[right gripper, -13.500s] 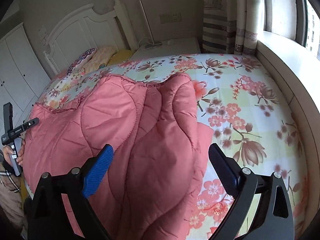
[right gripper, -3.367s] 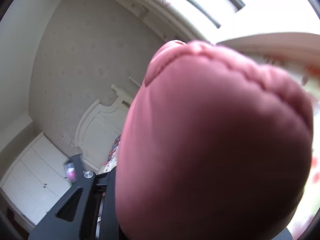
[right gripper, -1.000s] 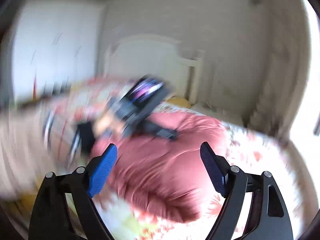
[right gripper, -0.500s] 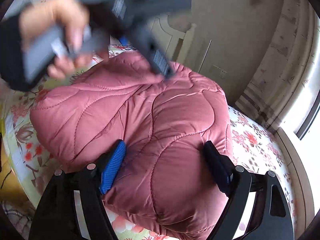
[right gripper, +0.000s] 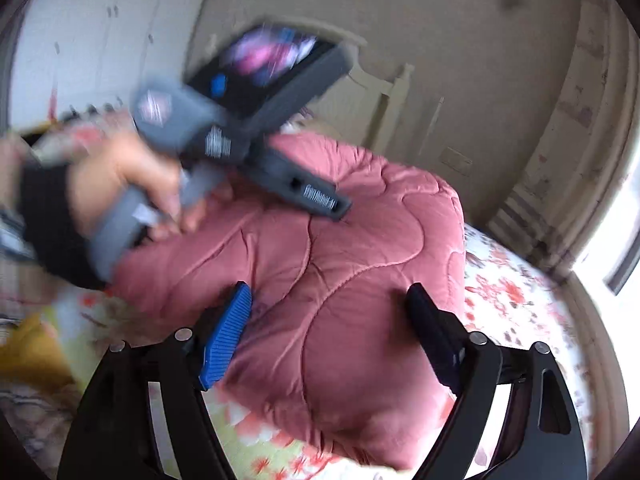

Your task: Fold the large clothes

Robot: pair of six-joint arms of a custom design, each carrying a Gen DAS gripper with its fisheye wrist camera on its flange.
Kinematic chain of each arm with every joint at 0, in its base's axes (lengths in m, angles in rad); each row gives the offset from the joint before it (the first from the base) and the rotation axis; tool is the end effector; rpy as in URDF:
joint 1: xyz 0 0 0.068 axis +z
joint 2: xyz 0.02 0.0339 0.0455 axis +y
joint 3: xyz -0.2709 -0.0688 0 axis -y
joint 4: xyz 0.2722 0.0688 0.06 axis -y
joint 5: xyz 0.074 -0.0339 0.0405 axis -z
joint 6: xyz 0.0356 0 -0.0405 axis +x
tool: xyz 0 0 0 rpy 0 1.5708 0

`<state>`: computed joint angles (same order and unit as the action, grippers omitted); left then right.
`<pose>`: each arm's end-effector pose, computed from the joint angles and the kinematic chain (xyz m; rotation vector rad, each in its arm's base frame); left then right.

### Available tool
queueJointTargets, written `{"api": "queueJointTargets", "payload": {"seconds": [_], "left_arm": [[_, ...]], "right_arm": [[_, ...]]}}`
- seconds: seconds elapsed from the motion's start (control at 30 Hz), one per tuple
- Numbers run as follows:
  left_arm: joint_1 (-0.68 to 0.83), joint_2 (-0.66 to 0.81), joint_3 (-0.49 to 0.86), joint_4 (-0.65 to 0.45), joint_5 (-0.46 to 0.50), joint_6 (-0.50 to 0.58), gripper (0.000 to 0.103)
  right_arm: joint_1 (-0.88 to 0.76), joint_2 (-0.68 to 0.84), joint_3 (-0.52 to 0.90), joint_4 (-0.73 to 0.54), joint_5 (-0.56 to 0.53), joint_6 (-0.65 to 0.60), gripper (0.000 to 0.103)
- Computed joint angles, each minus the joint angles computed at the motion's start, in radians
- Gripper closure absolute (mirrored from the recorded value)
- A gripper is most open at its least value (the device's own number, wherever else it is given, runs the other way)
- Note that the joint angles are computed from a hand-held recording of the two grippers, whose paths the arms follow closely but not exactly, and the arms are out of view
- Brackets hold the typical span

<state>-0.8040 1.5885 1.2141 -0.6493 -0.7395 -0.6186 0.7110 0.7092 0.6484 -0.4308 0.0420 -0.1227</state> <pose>0.2617 -0.2370 0.2550 -0.0354 2.2653 0.2487 0.1422 0.1205 0.2815 -0.8171 1.9099 0.3189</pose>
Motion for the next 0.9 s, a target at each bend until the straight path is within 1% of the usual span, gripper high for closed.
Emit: {"api": "queueJointTargets", "payload": {"seconds": [0.03,0.07,0.1,0.17,0.23,0.27,0.33,0.4,0.47,0.5,0.53,0.6,0.67,0.73,0.83,0.9], "left_arm": [[0.008,-0.016,-0.019,0.021,0.016,0.004,0.002],[0.017,-0.030,-0.034,0.041,0.034,0.009,0.002],[0.019,-0.036,-0.041,0.051,0.045,0.009,0.002],[0.031,-0.051,-0.063,0.076,0.060,0.021,0.002],[0.029,-0.071,-0.089,0.112,0.067,0.038,0.002],[0.028,-0.077,-0.099,0.123,0.066,0.041,0.002],[0.025,-0.084,-0.109,0.130,0.064,0.038,0.002],[0.029,-0.091,-0.116,0.134,0.070,0.033,0.002],[0.035,-0.096,-0.121,0.136,0.081,0.027,0.002],[0.039,-0.103,-0.128,0.144,0.089,0.025,0.002],[0.040,-0.107,-0.133,0.148,0.092,0.023,0.002],[0.038,-0.107,-0.135,0.149,0.086,0.024,0.002],[0.034,-0.105,-0.133,0.146,0.077,0.022,0.002],[0.031,-0.107,-0.136,0.145,0.070,0.019,0.002],[0.027,-0.112,-0.142,0.148,0.063,0.015,0.002],[0.028,-0.115,-0.145,0.151,0.066,0.016,0.002]], "right_arm": [[-0.055,-0.033,-0.001,-0.012,-0.077,0.018,0.039],[-0.104,-0.063,-0.005,-0.017,-0.136,0.025,0.046],[-0.136,-0.083,-0.010,-0.025,-0.161,0.018,0.052],[-0.139,-0.053,-0.016,-0.040,-0.163,-0.015,0.056],[-0.081,-0.022,-0.075,0.002,-0.080,-0.055,0.055],[-0.069,-0.022,-0.094,0.017,-0.060,-0.071,0.055],[-0.089,-0.015,-0.074,-0.016,-0.089,-0.082,0.055],[-0.140,0.016,-0.005,-0.092,-0.163,-0.130,0.055],[-0.266,0.067,0.093,-0.163,-0.340,-0.170,0.055],[-0.320,0.088,0.127,-0.161,-0.390,-0.173,0.055],[-0.344,0.112,0.157,-0.143,-0.398,-0.168,0.055],[-0.380,0.210,0.242,-0.067,-0.385,-0.152,0.055],[-0.400,0.329,0.327,-0.017,-0.401,-0.127,0.055],[-0.405,0.513,0.462,0.008,-0.402,-0.081,0.055],[-0.400,0.746,0.642,-0.016,-0.378,-0.054,0.055],[-0.382,0.892,0.740,-0.051,-0.330,-0.088,0.055]]}}
